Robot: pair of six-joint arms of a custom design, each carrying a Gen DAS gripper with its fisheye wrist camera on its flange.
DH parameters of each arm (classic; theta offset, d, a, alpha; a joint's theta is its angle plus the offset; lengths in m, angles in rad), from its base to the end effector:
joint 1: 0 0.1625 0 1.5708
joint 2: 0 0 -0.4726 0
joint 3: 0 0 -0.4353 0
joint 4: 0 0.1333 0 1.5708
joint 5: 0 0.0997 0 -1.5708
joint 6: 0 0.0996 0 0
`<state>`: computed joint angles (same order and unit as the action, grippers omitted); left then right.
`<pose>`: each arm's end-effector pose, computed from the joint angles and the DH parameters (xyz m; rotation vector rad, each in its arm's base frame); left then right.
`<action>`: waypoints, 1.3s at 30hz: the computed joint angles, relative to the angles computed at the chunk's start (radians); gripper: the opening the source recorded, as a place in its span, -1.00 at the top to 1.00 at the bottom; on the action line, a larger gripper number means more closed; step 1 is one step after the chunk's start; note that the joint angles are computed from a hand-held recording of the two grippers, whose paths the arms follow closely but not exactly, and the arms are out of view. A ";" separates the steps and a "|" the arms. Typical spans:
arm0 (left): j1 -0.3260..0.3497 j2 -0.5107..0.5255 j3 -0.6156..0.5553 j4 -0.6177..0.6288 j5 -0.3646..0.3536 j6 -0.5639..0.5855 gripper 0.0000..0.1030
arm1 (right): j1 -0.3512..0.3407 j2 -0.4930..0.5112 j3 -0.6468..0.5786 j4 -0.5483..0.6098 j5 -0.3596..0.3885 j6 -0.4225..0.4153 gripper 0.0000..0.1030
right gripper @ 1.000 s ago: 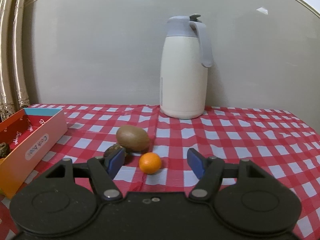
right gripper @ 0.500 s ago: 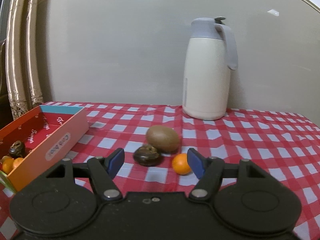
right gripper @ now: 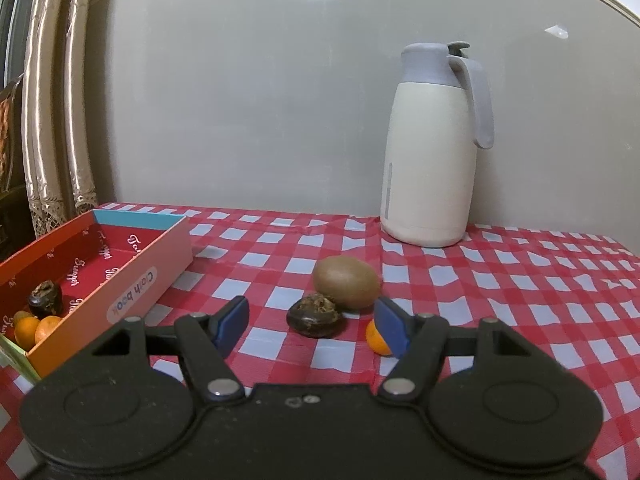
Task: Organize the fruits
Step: 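Carry the large orange into the box and open the left tool, then reach the right tool to the small tangerine and grasp it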
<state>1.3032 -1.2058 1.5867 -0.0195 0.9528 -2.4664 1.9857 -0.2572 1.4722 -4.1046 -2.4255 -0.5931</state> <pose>0.0220 -0.6421 0.3202 0.5218 2.0076 -1.2399 0.3341 -0.6143 -0.0451 0.3199 -1.9252 1.3463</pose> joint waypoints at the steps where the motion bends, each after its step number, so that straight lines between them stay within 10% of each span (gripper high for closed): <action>1: -0.001 0.001 0.001 -0.005 -0.004 0.004 0.19 | 0.000 -0.002 0.002 -0.003 -0.001 0.000 -0.33; 6: -0.006 0.003 0.009 -0.019 -0.006 0.001 0.17 | -0.001 -0.009 0.013 -0.020 -0.006 -0.004 -0.33; 10: -0.017 -0.009 0.037 -0.064 -0.010 0.025 -0.33 | -0.002 -0.016 0.023 -0.033 -0.009 -0.008 -0.33; 39: -0.040 -0.020 0.072 -0.114 -0.011 0.035 -0.34 | -0.019 -0.059 0.094 -0.056 -0.031 -0.036 -0.31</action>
